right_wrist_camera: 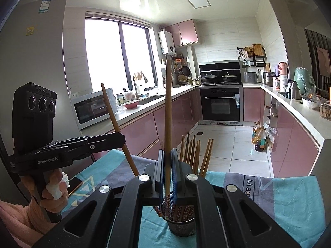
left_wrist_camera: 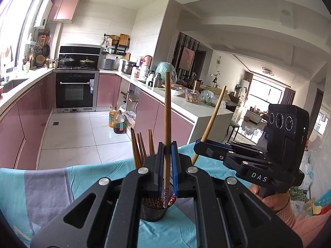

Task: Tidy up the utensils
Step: 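Lower both chopsticks into the mesh cup among the others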

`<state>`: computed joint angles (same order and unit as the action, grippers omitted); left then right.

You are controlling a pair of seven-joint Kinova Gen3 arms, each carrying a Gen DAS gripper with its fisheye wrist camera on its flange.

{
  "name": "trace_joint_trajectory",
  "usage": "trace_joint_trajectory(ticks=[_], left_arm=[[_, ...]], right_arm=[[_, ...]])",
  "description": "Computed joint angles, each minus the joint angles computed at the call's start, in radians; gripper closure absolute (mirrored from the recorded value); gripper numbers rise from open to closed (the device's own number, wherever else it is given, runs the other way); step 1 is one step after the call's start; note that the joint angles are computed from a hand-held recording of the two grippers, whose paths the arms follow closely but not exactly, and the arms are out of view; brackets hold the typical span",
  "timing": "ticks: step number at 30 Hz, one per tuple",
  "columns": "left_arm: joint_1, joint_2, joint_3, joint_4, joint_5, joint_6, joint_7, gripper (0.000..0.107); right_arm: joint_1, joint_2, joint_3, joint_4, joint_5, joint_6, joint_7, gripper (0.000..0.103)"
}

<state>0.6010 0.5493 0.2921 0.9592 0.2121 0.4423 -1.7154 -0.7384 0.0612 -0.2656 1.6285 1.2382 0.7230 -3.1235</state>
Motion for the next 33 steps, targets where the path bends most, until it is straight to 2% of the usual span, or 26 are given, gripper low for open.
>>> trace_joint_trajectory(ticks=[4, 13, 21, 24, 33], left_arm=[[0.019, -0.004, -0.03, 0.007, -0.019, -0.005, 0.023, 0.1], [0.038, 0.006, -0.053, -0.018, -0.055, 0.035, 0.072, 0.1], [0.046, 0.04, -0.056, -0.09, -0.064, 0.105, 0.092, 0.1], [0.058, 0.067, -0.066, -0.158, -0.071, 0.157, 0.105, 0.1], [0.059, 0.089, -0.075, -0.216, -0.064, 0.221, 0.1, 0.1]], right_arm=[[-0.004, 0.012, 0.004, -0.012, -0.014, 0.013, 0.001, 0.097], [-0.001, 0.026, 0.025, -0.027, -0.052, -0.002, 0.015, 0.097], [0.001, 0.043, 0.043, -0.044, -0.099, -0.013, 0.047, 0.097], [0.001, 0.049, 0.05, -0.051, -0.114, -0.018, 0.061, 0.097], [0.008, 0.06, 0.072, -0.068, -0.164, -0.034, 0.106, 0.097]])
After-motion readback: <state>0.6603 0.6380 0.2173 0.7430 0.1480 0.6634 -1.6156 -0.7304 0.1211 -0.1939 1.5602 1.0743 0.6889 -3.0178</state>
